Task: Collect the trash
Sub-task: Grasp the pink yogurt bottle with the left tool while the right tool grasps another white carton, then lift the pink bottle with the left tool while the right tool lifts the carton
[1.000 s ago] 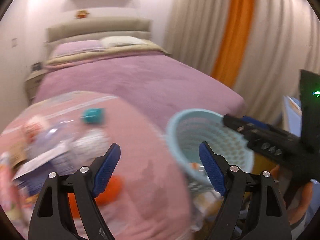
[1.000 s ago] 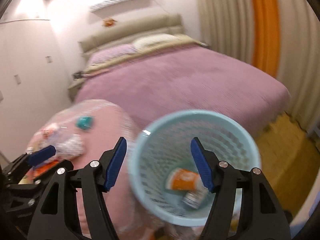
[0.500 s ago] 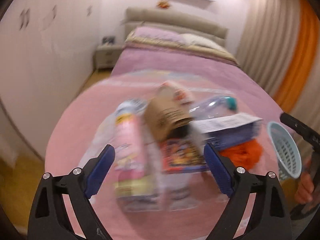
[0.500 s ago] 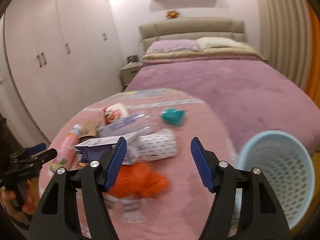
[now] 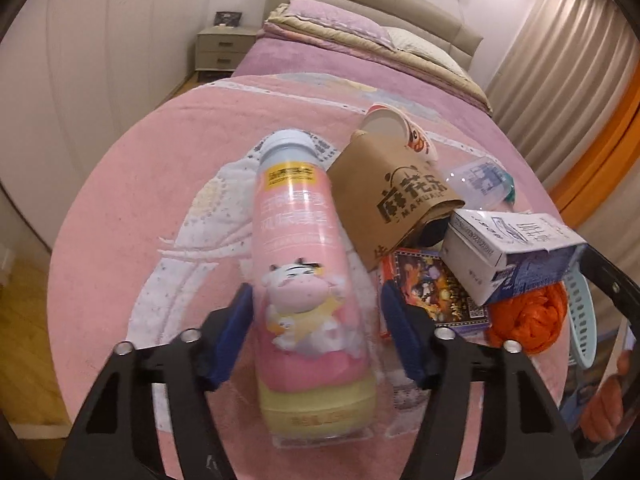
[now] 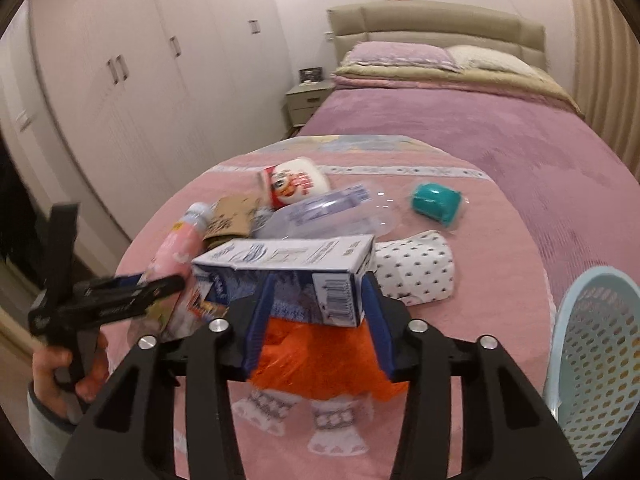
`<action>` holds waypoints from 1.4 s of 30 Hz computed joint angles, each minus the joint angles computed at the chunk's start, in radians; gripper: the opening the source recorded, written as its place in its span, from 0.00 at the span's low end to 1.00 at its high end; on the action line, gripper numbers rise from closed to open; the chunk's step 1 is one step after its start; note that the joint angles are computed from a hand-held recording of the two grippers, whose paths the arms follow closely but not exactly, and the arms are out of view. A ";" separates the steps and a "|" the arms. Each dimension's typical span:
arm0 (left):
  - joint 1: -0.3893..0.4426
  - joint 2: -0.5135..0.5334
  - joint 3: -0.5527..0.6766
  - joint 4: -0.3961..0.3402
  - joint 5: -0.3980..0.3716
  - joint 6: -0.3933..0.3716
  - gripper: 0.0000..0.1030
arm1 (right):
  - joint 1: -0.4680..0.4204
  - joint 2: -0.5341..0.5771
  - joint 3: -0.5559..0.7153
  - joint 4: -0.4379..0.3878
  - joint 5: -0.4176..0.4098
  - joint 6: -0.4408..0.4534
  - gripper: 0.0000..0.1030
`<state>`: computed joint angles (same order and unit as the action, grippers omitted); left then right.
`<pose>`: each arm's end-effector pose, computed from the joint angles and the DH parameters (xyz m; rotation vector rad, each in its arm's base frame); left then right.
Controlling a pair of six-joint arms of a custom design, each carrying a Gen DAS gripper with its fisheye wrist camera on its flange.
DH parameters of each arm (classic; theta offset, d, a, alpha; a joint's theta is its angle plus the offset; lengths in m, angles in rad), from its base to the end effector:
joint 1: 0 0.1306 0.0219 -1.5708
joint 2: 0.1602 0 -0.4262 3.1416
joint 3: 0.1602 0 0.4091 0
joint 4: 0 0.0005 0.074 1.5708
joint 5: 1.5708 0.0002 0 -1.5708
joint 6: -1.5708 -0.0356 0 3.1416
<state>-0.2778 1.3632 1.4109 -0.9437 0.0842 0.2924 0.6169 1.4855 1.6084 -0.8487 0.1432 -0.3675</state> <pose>0.4593 -0.1346 0.4902 0.0187 2.4951 -0.3470 0.4448 0.3086 0.5331 -0.2135 2.3021 0.3449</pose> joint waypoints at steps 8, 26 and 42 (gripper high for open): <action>0.033 -0.033 -0.039 0.012 0.039 -0.005 0.49 | 0.084 -0.035 -0.045 0.006 -0.062 0.091 0.39; 0.038 -0.020 -0.015 -0.002 0.031 -0.025 0.49 | 0.112 0.084 0.114 -0.087 0.127 0.372 0.81; 0.022 0.037 0.028 -0.015 -0.009 -0.030 0.46 | 0.100 0.095 0.135 -0.138 0.077 0.322 0.60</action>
<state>-0.2556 1.4003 1.4393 -0.9583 0.0750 0.2621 0.7164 1.5806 1.7429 -0.9870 0.2200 -0.0452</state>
